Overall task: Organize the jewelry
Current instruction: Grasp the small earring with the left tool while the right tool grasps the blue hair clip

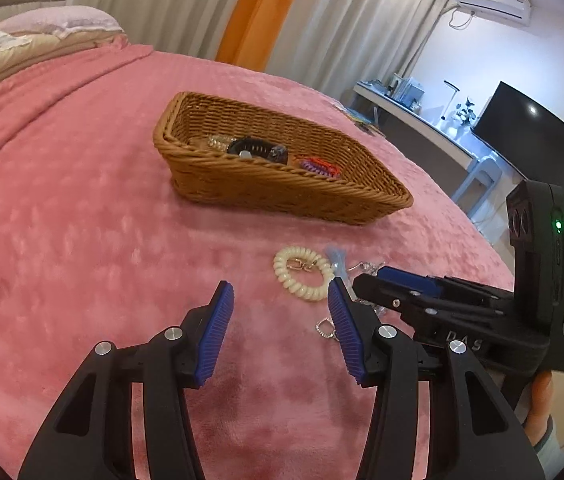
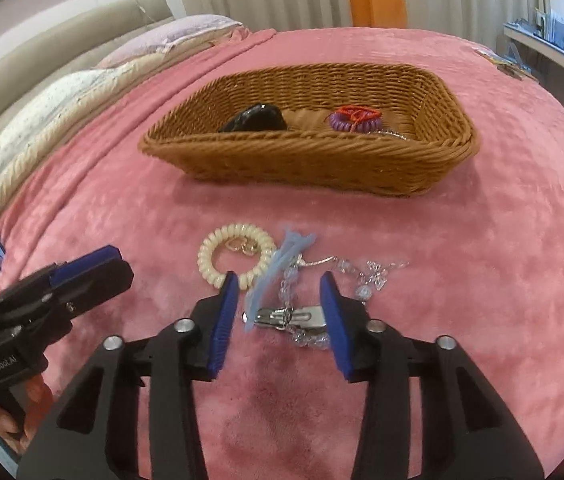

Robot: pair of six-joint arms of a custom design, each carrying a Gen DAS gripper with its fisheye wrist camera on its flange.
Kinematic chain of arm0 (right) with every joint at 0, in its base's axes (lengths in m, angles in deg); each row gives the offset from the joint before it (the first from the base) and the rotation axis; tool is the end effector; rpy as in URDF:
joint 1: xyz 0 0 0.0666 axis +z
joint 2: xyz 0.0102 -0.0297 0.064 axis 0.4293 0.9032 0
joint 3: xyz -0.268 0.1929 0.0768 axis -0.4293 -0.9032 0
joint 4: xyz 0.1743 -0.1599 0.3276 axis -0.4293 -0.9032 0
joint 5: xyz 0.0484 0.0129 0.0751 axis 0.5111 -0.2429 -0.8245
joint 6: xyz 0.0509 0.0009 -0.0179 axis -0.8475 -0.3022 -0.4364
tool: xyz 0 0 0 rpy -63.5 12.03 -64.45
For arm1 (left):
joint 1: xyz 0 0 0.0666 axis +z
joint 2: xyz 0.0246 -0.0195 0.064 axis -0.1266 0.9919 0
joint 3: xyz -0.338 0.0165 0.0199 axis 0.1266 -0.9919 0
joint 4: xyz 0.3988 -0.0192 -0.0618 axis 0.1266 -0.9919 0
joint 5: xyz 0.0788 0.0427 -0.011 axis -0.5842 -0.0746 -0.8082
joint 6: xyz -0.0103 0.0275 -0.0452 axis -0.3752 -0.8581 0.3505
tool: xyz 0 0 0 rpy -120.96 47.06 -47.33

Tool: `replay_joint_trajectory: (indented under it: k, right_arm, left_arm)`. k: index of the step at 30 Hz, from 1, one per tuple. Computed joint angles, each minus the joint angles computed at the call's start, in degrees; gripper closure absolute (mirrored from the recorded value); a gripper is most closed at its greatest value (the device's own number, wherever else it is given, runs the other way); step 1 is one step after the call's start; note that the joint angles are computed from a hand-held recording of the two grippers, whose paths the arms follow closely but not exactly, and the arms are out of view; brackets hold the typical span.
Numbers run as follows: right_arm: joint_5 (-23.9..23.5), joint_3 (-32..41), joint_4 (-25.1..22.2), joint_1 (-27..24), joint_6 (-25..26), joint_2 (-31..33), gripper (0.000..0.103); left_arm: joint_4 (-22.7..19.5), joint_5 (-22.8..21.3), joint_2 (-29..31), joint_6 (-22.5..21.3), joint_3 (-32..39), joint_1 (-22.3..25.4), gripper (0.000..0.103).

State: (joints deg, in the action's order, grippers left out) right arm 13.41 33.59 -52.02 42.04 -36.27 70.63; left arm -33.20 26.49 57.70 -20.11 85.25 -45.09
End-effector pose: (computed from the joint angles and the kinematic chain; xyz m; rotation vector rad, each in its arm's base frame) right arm 0.4035 0.1363 0.5014 -0.8832 2.3115 0.5720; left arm 0.2598 -0.1818 0.4794 -0.4485 2.1757 -0.2933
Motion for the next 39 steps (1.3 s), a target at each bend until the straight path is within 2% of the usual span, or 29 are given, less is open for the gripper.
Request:
replay_joint_trajectory:
  k: [4, 7, 8, 9, 14, 16, 17, 21, 28, 30, 32, 33, 37, 39]
  right_arm:
    - [1.5, -1.3, 1.5, 1.4, -0.2, -1.1, 0.067]
    - [2.2, -0.6, 0.5, 2.1, 0.3, -0.2, 0.082]
    - [2.5, -0.4, -0.1, 2.6, 0.6, 0.4, 0.093]
    - [3.1, -0.2, -0.7, 2.7, 0.8, 0.8, 0.095]
    - [0.8, 0.2, -1.2, 0.8, 0.4, 1.0, 0.098]
    - [0.2, 0.2, -1.0, -0.2, 0.1, 0.7, 0.098]
    - [-0.4, 0.4, -1.0, -0.9, 0.3, 0.7, 0.098]
    - [-0.4, 1.0, -0.8, -3.2, 1.0, 0.7, 0.098]
    - [1.0, 3.3, -4.0, -6.1, 4.1, 3.4, 0.098]
    - [2.6, 3.1, -3.5, -6.5, 5.0, 3.3, 0.097]
    - [3.6, 2.8, -3.3, -6.4, 6.4, 2.9, 0.097]
    - [3.8, 2.7, -3.4, -6.5, 7.0, 2.8, 0.097]
    - [3.8, 2.5, -3.5, -6.5, 7.4, 2.9, 0.097]
    - [3.2, 2.8, -4.0, -6.9, 7.5, 3.1, 0.097]
  left_arm:
    - [0.0, -0.1, 0.5, -0.2, 0.1, -0.2, 0.055]
    - [-0.1, 0.5, 1.2, -0.6, 0.5, -0.3, 0.055]
    - [0.3, 2.3, 1.2, -0.9, 0.2, 0.1, 0.055]
    - [0.6, 3.6, 1.2, -1.0, 0.0, 0.5, 0.055]
    - [1.7, 7.3, 1.2, -2.0, -0.4, 1.3, 0.055]
    - [1.7, 11.9, 2.7, -3.4, 0.5, 1.7, 0.055]
    - [1.3, 12.6, 3.5, -3.7, 1.1, 1.6, 0.055]
    - [-5.3, 8.4, 10.1, -5.3, 7.1, 0.0, 0.055]
    - [-12.5, 1.2, 17.5, -6.8, 13.5, -2.6, 0.056]
    - [-13.1, 0.1, 18.2, -6.8, 14.0, -3.0, 0.059]
    - [-13.0, 0.1, 17.8, -6.5, 13.8, -2.8, 0.076]
    - [-12.6, 0.5, 16.9, -6.5, 13.2, -2.6, 0.080]
    - [-10.1, 2.0, 14.9, -6.0, 11.1, -1.9, 0.084]
    - [-9.5, 1.7, 14.1, -5.6, 10.2, -1.9, 0.091]
